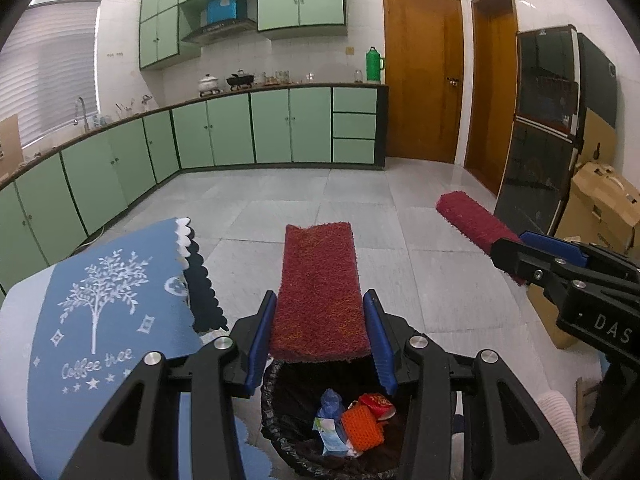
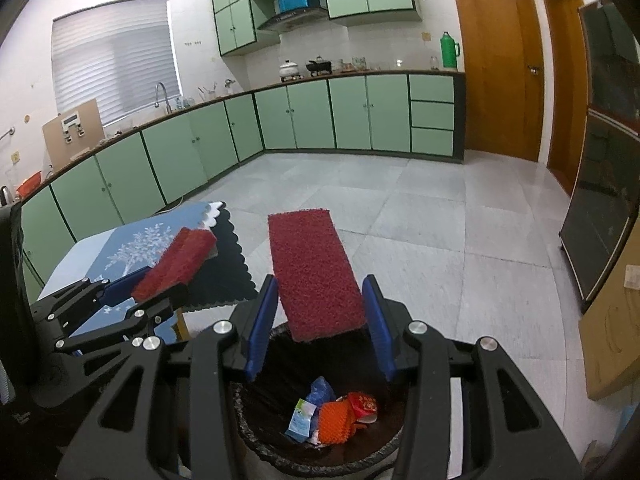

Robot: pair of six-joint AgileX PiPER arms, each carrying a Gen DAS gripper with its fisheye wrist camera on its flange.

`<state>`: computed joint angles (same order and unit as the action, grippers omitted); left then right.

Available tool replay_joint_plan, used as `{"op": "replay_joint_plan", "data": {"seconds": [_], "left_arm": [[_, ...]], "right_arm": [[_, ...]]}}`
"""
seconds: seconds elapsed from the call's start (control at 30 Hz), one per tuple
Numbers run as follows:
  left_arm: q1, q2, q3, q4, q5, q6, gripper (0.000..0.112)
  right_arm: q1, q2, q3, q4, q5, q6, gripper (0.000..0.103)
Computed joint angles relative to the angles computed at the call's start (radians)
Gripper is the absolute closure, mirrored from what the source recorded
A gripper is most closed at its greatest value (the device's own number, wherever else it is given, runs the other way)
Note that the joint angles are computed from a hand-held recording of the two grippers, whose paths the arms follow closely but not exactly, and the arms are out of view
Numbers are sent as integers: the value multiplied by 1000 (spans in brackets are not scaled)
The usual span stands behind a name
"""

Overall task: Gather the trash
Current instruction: 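Open both grippers to drop the sponges into the bin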

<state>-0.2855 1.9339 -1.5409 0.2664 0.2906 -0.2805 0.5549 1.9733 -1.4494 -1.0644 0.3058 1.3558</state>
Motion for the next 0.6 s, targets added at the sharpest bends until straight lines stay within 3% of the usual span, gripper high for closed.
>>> {"op": "replay_joint_plan", "data": {"seconds": [0.37,0.43,0.5,0.53,0.6], "left_arm": [[-12,104,-118,-86,12,76,68],[-14,120,-141,-108,21,93,67],[-10,132,-155,-135,23,115,61],[-10,137,-162,-131,25,111,53],[-8,139,-161,-113,18,92,50]], "right_arm": [[-28,76,-81,185,9,-180,61],[-26,87,-91,154,24,-155,58],[-28,109,-115,192,42,-198,49],[-27,117,-127,203,50,-208,48],[-29,126,-134,211,52,-216,46]]}}
